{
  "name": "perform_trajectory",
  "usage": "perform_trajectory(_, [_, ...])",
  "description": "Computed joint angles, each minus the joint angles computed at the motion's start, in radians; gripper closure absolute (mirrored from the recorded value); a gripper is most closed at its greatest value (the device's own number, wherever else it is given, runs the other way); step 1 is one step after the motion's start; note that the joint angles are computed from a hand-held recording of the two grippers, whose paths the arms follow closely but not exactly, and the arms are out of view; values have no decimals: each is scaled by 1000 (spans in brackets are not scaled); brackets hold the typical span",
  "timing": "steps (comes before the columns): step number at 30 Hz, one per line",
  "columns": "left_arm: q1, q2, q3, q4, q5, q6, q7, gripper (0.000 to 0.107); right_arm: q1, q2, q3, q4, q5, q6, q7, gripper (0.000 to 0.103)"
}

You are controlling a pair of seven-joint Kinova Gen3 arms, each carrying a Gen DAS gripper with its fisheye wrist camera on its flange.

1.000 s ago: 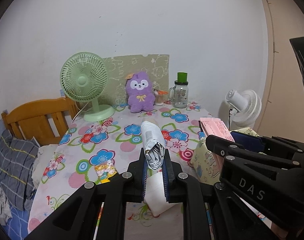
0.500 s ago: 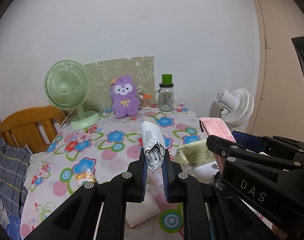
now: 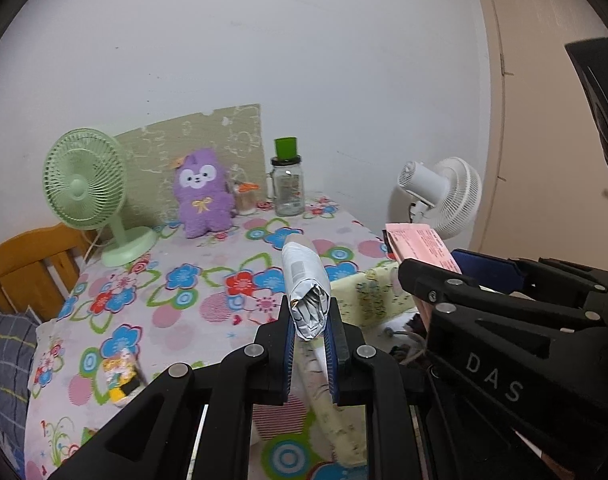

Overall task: Organize soft objects
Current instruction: 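Lower the white roll and pink paper into the yellow box and open both tools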

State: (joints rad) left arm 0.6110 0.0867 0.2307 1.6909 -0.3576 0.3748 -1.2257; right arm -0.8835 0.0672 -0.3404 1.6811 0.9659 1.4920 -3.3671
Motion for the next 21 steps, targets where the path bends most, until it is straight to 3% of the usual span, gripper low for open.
perform_trajectory(21, [97, 132, -14, -114, 61, 82, -76, 95, 109, -70, -6, 130, -76, -105, -11, 62])
